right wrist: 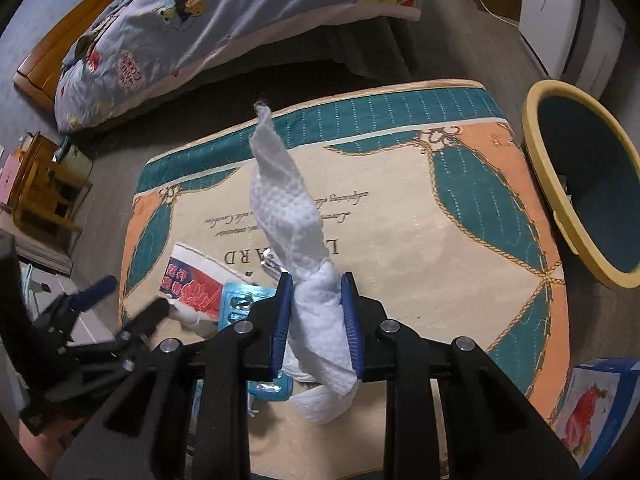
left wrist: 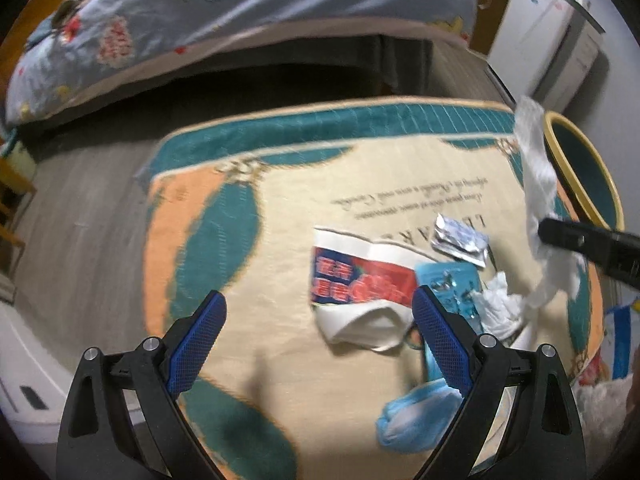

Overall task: Collect trash
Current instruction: 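Grasp the white tissue with the right gripper, then grasp the red-and-white paper cup with the left gripper while the right gripper holds the tissue, then carry the tissue and paper cup over the wastebasket with both grippers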

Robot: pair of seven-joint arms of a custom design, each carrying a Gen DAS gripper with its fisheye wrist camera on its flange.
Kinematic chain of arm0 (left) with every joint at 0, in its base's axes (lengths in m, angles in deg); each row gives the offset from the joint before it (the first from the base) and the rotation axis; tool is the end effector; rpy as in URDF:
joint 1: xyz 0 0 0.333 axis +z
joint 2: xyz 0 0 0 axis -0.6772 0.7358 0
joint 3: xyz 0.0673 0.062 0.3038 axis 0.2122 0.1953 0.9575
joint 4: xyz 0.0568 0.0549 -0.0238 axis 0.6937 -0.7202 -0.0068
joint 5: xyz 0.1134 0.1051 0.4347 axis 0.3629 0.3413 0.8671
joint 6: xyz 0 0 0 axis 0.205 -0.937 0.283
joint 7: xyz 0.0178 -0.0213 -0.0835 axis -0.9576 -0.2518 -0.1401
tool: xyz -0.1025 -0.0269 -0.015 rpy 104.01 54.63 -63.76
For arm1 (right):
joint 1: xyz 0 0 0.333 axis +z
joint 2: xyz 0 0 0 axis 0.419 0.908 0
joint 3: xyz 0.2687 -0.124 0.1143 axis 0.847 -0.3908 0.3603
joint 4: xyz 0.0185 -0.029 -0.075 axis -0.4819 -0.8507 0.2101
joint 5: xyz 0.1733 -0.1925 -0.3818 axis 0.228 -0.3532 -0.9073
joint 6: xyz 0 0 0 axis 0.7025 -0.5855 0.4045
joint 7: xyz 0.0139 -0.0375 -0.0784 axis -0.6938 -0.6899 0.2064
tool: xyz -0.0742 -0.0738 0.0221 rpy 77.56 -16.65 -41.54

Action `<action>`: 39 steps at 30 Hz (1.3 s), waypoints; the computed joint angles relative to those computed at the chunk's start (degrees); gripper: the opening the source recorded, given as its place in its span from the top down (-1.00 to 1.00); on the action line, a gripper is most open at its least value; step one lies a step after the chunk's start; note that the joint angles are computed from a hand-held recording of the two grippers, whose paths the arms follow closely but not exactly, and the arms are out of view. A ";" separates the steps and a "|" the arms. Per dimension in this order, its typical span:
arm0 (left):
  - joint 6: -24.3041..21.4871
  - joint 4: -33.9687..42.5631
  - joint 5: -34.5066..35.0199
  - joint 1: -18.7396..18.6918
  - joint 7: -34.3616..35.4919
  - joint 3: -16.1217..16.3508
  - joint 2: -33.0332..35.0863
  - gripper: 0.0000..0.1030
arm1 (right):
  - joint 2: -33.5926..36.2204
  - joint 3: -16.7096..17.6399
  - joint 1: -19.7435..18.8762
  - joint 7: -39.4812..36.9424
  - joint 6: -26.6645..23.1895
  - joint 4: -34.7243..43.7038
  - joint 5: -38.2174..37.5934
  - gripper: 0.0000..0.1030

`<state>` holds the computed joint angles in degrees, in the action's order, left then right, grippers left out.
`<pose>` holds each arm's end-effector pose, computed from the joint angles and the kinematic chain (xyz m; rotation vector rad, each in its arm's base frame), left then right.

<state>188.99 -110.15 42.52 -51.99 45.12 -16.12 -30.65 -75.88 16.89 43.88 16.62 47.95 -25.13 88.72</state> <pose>0.5313 -0.2432 0.5200 -1.9687 2.0130 -0.4537 0.5730 0.2494 0.5358 -2.0121 1.7732 -0.0534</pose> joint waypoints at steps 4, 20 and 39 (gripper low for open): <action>-0.61 1.13 -2.18 -0.57 1.24 0.45 2.08 -0.81 | 0.10 -0.16 -0.02 -0.86 -0.37 0.04 0.80 0.53; 0.92 2.01 -7.70 -1.50 5.59 1.30 3.53 0.56 | 0.27 -0.38 -0.61 -2.44 -0.31 0.77 2.67 0.53; 6.46 6.19 8.15 -0.98 -2.35 -2.51 1.30 0.79 | -4.46 -2.76 -1.49 -7.03 -0.02 1.77 3.46 0.53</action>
<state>195.45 -103.96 50.67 -52.98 42.77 -18.63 -29.35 -80.34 14.13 42.40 9.59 47.93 -23.36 92.18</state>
